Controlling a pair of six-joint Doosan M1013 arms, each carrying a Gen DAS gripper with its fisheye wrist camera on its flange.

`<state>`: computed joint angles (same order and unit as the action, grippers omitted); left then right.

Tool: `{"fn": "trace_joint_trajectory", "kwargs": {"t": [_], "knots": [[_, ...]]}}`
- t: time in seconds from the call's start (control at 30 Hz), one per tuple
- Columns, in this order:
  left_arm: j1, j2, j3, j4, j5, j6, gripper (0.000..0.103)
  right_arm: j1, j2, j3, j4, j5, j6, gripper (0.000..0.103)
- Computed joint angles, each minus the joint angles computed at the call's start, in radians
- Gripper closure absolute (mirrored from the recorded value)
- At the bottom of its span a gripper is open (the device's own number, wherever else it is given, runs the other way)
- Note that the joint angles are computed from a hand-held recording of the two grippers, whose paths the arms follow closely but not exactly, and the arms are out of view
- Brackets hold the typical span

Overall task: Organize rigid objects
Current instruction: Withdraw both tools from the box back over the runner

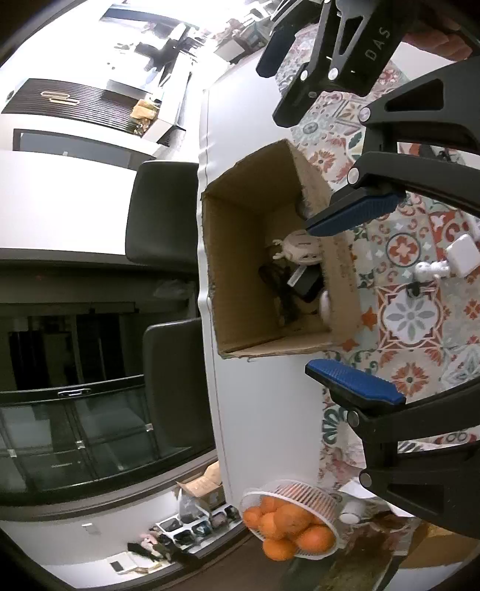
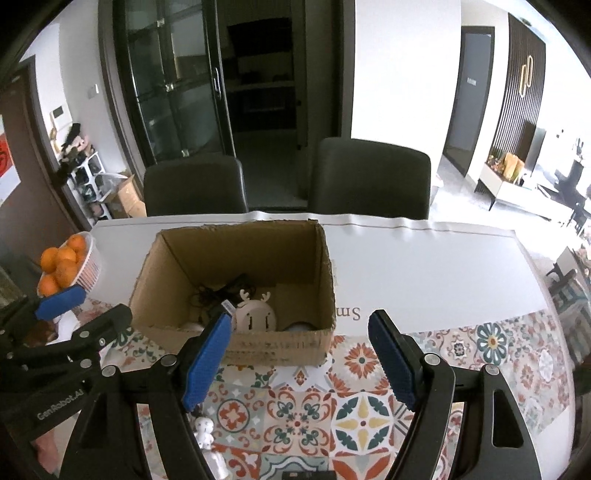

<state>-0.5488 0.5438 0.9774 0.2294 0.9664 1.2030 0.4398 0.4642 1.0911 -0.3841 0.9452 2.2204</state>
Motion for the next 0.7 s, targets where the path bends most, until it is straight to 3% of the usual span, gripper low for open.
{"fn": "trace_joint_trajectory", "kwargs": {"t": [0.27, 0.7], "knots": [[-0.02, -0.055, 0.091, 0.045, -0.046, -0.025, 0.034, 0.036, -0.054, 0.079, -0.096, -0.029, 0.055, 0.025], [-0.032, -0.114, 0.214, 0.019, -0.073, -0.068, 0.033, 0.055, -0.099, 0.172, -0.075, -0.051, 0.079, 0.022]]}}
